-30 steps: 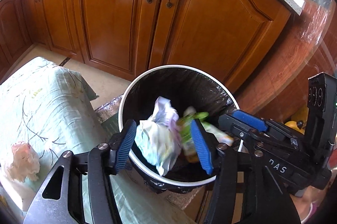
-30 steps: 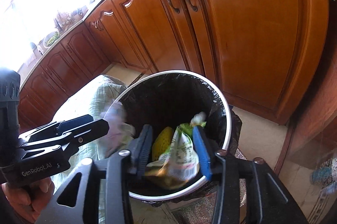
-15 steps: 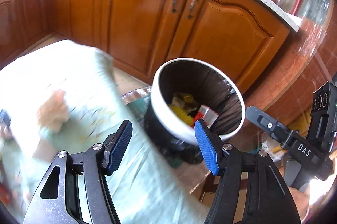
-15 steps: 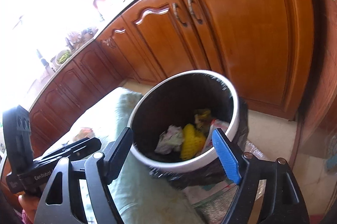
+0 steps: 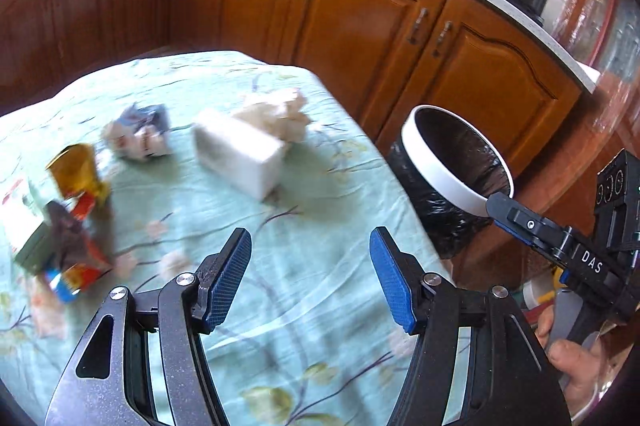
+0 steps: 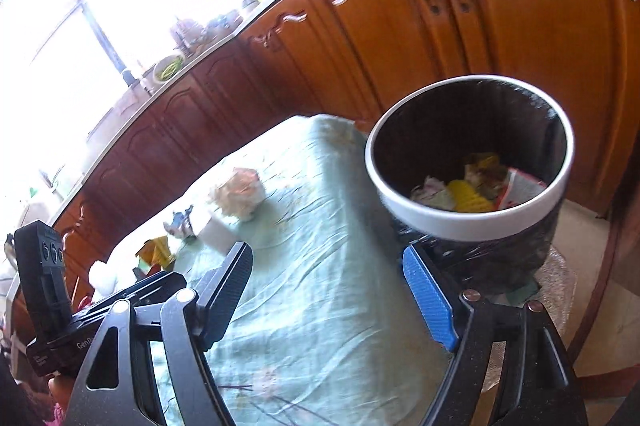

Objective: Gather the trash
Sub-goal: 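Grasp the grey foil wrapper with the left tool while the right tool grasps the white foam block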

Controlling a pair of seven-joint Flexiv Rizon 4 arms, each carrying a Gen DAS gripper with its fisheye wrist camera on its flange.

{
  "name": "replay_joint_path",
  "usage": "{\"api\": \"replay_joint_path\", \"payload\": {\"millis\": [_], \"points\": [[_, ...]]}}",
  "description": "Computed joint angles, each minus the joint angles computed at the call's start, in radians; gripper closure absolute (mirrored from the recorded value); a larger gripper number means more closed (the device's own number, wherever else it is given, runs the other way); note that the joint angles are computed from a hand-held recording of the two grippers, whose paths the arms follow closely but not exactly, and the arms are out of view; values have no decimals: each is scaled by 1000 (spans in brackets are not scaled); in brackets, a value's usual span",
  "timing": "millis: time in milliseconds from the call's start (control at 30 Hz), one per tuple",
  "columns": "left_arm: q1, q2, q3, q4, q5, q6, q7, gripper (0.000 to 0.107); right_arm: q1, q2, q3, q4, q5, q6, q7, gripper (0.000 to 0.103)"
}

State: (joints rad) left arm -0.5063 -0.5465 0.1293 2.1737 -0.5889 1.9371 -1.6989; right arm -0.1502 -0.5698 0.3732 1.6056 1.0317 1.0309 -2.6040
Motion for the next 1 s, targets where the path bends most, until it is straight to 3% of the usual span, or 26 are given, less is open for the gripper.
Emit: {"api": "replay_joint_path", "payload": {"millis": [133,433,600,700,867,1000], "points": [[-32,24,34,67,-45,37,-6,44,22,11,15,27,-3,2,-20,23],[-33,76,19,191,-173,124,41,44,94,17,23,45,-47,-1,-52,23],[-65,88,28,216,-329,152,153,44,148,-7,28,23,-102,24,-54,24],[-44,90,15,218,-377,150,209,44,188,-34,29,1,-159,50,-33,25],[-15,69,-10,192,-466,126,328,45,236,-88,41,-42,-272,89,23,37],[14,54,-28,174,-492,93,393,67,270,-130,54,-59,-363,136,66,44]]}}
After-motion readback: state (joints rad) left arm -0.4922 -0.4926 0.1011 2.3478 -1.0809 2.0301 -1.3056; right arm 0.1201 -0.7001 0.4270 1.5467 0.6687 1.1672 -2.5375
